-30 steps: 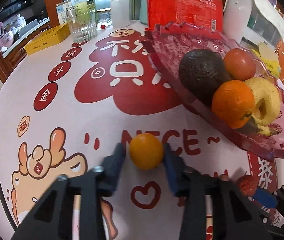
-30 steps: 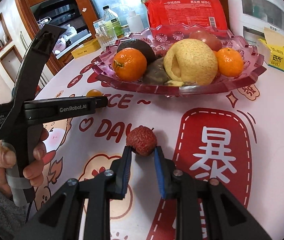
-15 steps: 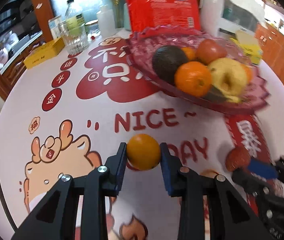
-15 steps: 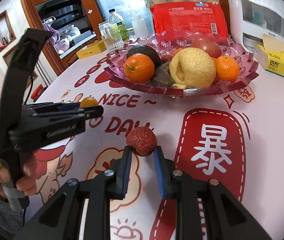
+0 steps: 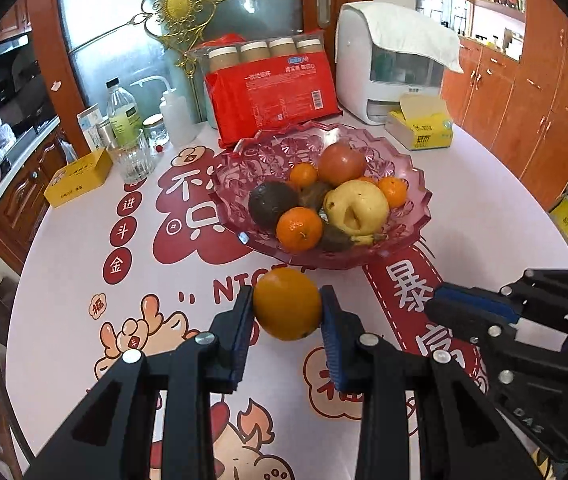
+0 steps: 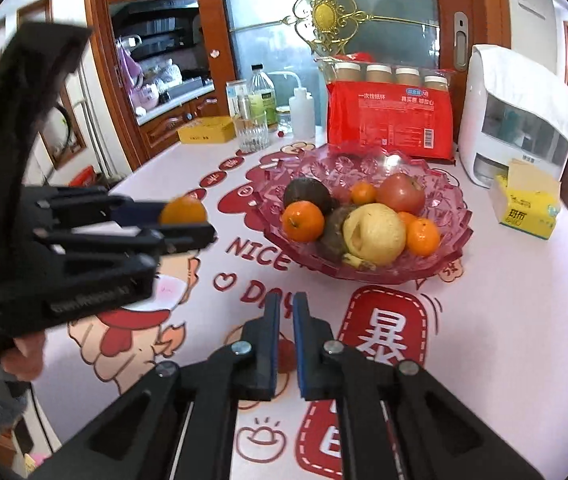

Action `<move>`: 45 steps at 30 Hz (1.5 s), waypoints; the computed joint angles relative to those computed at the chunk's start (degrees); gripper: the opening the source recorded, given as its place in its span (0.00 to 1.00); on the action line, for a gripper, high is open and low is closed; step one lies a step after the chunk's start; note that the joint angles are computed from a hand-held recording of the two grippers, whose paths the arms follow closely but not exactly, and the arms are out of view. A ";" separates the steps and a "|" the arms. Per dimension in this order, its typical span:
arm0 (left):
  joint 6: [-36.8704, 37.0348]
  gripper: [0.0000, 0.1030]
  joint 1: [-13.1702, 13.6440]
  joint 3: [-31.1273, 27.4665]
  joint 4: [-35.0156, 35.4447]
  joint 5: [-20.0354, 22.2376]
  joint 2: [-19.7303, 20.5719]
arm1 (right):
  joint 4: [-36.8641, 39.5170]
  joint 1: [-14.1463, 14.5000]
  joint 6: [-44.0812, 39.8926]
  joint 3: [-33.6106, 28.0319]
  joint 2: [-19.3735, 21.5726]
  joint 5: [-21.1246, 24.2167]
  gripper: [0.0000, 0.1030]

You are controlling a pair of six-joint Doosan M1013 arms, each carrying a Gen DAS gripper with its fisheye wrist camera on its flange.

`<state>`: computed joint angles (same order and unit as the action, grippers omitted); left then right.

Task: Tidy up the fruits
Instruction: 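Lift and carry the orange and lychee over the pink bowl with both tools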

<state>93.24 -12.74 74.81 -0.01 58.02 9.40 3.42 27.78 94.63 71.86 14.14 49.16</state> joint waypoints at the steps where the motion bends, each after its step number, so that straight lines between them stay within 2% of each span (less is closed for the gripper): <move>1: -0.42 0.30 0.16 -0.06 -0.14 0.34 0.12 | 0.29 -0.15 0.12 -0.20 0.36 0.81 0.07; 4: -1.27 0.30 0.52 0.18 -0.32 1.12 0.31 | 4.15 -0.96 -1.59 0.07 1.28 2.60 0.11; 6: -1.44 0.30 0.77 0.55 -0.47 1.48 0.26 | 3.73 -0.82 -0.69 0.70 1.73 3.04 0.23; 9: -1.68 0.30 0.94 1.09 0.15 1.39 0.03 | 4.07 -0.69 -0.75 1.30 2.53 3.16 0.29; 12: -2.00 0.30 1.35 1.18 0.01 1.47 -0.03 | 3.85 -0.39 -0.03 1.10 3.52 3.93 0.30; 18: -2.10 0.30 1.79 1.49 -0.25 1.78 -0.02 | -2.37 1.06 3.13 0.84 4.44 3.00 0.32; 23: -2.34 0.30 1.92 1.63 -0.63 2.50 0.26 | -6.31 1.61 3.74 0.38 5.07 4.26 0.32; 26: -2.35 0.30 2.13 1.62 -1.40 2.93 0.40 | -4.02 0.96 3.00 0.26 5.56 5.73 0.32; 35: -2.10 0.30 2.20 1.37 -2.01 3.63 0.46 | 1.16 -0.16 1.51 1.36 4.44 4.31 0.29; 40: -1.17 0.30 2.23 -2.32 -3.11 6.68 1.63 | 1.47 -0.23 0.05 -1.69 3.58 5.34 0.29; 45: -0.30 0.30 1.31 -9.72 -1.83 8.52 3.50 | 0.73 -1.02 -1.55 -9.48 4.13 7.88 0.29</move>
<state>92.94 -11.42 65.08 -1.85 66.55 12.90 4.15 26.76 93.08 62.38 18.27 57.04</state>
